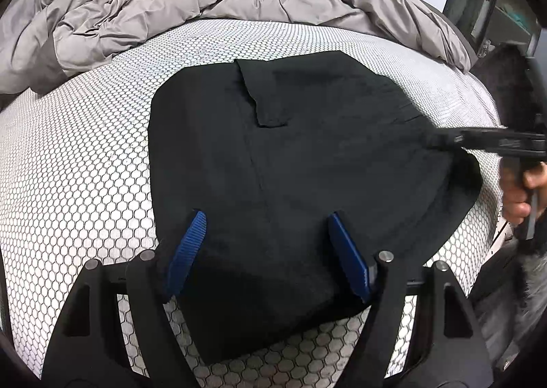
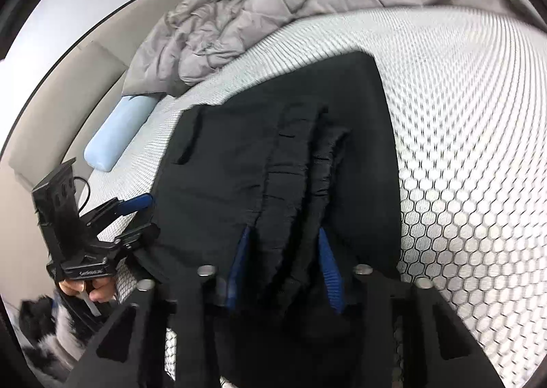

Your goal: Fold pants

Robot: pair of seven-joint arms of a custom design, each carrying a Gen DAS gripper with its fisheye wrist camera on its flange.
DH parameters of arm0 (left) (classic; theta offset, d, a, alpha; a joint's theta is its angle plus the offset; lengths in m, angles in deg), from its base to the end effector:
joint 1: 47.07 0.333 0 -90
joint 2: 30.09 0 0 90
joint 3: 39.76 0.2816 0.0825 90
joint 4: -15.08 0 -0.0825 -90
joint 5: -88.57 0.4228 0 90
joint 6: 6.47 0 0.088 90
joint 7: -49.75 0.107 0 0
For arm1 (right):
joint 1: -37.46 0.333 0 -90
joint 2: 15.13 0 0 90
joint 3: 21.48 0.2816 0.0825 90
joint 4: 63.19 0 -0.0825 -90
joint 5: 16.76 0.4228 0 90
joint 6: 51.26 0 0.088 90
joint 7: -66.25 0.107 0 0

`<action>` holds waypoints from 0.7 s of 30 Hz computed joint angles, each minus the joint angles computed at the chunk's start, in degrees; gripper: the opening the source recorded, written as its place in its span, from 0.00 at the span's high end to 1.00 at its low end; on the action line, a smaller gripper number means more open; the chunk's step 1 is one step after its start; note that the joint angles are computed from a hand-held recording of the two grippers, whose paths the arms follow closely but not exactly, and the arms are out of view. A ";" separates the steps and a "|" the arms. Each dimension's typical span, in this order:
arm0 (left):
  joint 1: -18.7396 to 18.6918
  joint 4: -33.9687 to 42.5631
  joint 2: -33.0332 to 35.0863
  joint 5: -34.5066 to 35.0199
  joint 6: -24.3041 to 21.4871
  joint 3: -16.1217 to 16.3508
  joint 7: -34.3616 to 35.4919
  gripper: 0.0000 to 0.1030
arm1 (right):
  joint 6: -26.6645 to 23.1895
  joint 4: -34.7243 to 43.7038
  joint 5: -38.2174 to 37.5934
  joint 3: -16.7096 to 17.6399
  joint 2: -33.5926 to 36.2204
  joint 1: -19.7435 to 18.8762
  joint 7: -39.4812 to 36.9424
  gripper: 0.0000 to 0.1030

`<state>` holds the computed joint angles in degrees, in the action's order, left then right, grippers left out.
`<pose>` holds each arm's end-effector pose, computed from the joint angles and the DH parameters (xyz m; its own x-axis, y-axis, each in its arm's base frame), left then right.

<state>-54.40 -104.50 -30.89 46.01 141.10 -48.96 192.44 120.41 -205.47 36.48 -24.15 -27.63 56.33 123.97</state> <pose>0.5931 -0.1643 0.4291 -0.6537 -0.7457 0.1293 -0.6268 0.4377 -0.6446 0.5114 0.0890 0.3750 0.0945 -0.9370 -0.3363 -0.7608 0.1499 -0.6315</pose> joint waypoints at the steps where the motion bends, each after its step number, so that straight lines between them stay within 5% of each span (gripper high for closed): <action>1: 0.08 0.14 0.22 -0.12 0.02 0.08 0.40 0.30 | 0.85 -1.44 -0.06 0.36 -1.84 0.37 -0.83 0.88; 3: 0.12 -0.83 -0.52 -0.34 0.27 0.15 1.08 0.29 | 0.74 -2.58 -1.77 0.78 -3.15 0.18 -0.69 0.89; 6: -0.16 -0.66 0.01 0.71 1.23 -0.24 1.39 0.29 | -1.07 -2.01 -15.09 4.83 0.42 -5.86 12.73 0.87; 11: 0.63 2.11 1.51 2.35 -0.20 -0.21 -2.02 0.29 | -0.44 -3.78 -4.75 -0.94 -3.76 0.07 3.91 0.73; 13: 1.32 1.92 1.16 0.51 -0.35 0.15 -2.82 0.29 | 1.04 -6.26 -8.39 0.68 -6.42 -1.75 5.89 0.57; 18: 2.52 1.82 1.30 -1.23 -2.00 0.94 -5.02 0.27 | 0.38 -13.39 -21.05 7.90 -12.87 -11.72 19.59 0.56; 21: 2.40 1.98 1.53 0.86 -0.19 0.36 -6.39 0.27 | 0.34 -16.72 -20.08 3.22 -14.55 -7.57 19.26 0.58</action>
<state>-52.00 -102.51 -29.35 46.87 140.91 -48.59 186.05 120.75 -222.19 16.40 -20.93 -42.18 48.76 143.23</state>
